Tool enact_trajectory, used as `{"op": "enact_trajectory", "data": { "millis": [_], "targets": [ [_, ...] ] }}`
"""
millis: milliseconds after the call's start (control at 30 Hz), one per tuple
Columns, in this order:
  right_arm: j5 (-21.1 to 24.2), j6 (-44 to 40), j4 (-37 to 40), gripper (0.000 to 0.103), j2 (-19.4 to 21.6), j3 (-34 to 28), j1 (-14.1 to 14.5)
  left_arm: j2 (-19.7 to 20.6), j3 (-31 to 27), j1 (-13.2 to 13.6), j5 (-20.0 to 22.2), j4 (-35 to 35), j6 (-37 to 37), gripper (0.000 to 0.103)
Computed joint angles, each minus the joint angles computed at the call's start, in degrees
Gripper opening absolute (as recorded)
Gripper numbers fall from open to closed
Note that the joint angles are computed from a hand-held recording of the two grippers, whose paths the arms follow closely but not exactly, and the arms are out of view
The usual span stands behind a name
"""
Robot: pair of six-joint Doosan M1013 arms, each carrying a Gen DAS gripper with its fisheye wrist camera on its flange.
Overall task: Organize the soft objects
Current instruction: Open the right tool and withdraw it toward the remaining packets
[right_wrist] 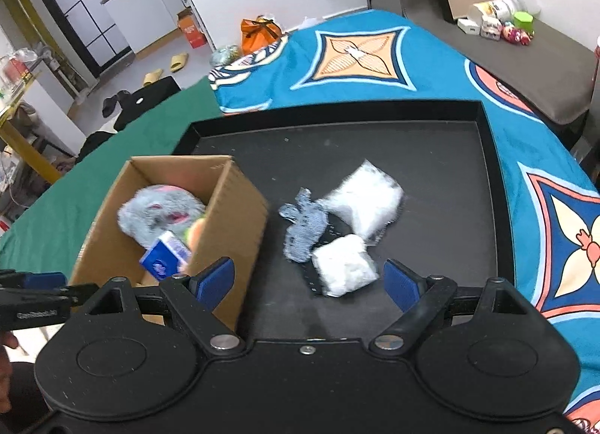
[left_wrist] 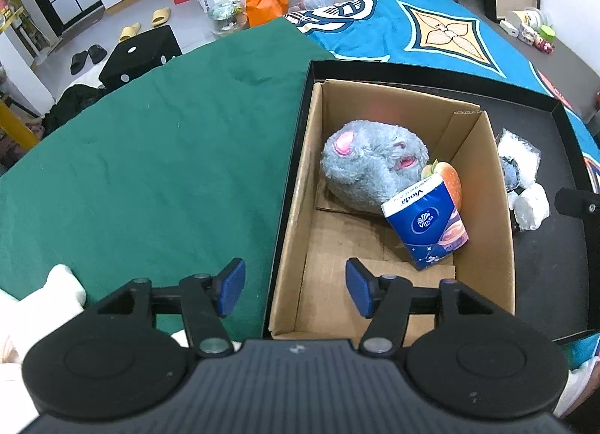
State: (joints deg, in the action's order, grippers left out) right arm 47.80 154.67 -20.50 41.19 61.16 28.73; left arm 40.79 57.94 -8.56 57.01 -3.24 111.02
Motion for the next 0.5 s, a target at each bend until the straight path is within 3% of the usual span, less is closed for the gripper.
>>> {"op": "enact_trajectory", "data": {
  "millis": [367, 500],
  "targets": [
    [-7.7, 2.6, 2.4, 0.082, -1.0, 6.2, -1.6, 0.6, -0.4, -1.8, -0.2, 6.6, -2.3, 0.067],
    [-7.9, 2.4, 2.5, 0.082, -0.7, 6.5, -1.7, 0.9, -0.7, -2.4, 0.2, 8.3, -3.0, 0.068]
  ]
}}
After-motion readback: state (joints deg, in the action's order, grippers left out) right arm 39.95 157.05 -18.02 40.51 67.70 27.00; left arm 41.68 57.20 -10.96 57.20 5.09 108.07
